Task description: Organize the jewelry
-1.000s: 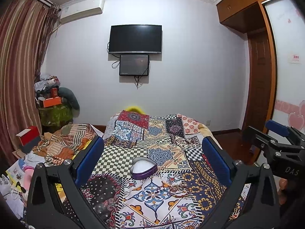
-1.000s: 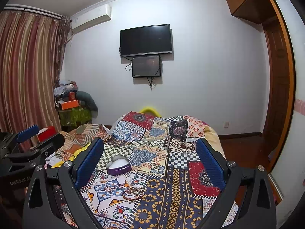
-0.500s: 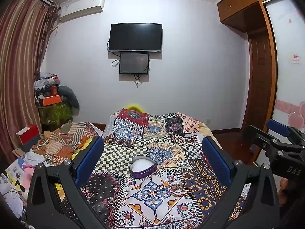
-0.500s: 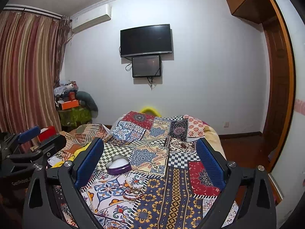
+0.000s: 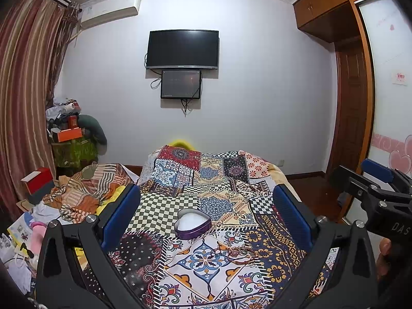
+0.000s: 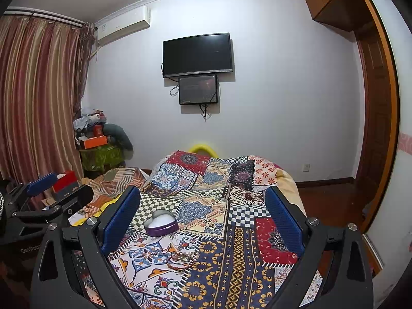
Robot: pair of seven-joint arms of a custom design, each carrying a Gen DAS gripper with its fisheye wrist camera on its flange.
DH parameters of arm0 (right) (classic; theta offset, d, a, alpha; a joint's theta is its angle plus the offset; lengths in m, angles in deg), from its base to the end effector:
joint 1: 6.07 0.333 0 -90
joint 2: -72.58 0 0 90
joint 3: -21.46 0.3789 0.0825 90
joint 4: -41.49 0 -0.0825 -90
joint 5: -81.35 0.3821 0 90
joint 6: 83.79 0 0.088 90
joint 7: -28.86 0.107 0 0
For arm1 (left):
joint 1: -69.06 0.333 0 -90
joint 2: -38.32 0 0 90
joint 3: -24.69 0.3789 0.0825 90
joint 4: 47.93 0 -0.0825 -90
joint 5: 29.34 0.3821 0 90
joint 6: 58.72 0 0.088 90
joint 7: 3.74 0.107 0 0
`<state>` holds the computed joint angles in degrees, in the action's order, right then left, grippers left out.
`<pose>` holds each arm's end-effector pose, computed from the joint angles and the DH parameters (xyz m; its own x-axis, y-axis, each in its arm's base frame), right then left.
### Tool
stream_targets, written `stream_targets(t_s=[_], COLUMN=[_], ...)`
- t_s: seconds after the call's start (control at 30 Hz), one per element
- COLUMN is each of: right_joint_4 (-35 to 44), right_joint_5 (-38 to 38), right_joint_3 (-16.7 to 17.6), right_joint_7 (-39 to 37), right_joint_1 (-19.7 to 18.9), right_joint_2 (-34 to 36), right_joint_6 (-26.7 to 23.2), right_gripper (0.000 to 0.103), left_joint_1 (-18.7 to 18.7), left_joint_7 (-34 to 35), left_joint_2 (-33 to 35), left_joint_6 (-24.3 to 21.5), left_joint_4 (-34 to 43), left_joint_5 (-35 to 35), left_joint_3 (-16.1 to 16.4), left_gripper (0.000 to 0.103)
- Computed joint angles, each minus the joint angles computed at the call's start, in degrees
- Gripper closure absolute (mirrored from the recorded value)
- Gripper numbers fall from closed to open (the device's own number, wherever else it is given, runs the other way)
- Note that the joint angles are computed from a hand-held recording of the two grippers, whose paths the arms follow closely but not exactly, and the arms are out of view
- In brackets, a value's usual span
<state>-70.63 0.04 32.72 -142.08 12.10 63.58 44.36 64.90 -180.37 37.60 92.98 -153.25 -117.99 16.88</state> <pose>0.4844 0.2501 0.6778 -0.4246 -0.9043 -0.0449 -0.1933 0.1390 -0.9713 0.5924 -0.0988 0.6627 -0.6496 -0.7592 0.0409 -0.2036 0.1218 -0.9715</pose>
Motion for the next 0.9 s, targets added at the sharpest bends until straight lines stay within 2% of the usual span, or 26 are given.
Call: stream_targets(t_s=[0.63, 0.9], right_joint_4=[-0.11, 0.13], right_joint_5=[0.88, 2.73], right_joint_3=[-0.29, -1.58], right_joint_7=[-0.18, -0.78], right_joint_1=[-0.20, -0.72], right_joint_2=[0.14, 2.04], right_joint_6=[0.69, 2.98], right_gripper=[0.007, 0.007], left_joint_1=[0.04, 0.07], left_joint_7=[-1.42, -5.25], left_joint_2=[0.85, 3.84], left_joint_6=[0.44, 1.95], left_joint_4=[0.55, 2.32], left_joint_5=[1.64, 5.82], left_joint_3=[-0.26, -1.22], left_gripper=[0.000, 0.000])
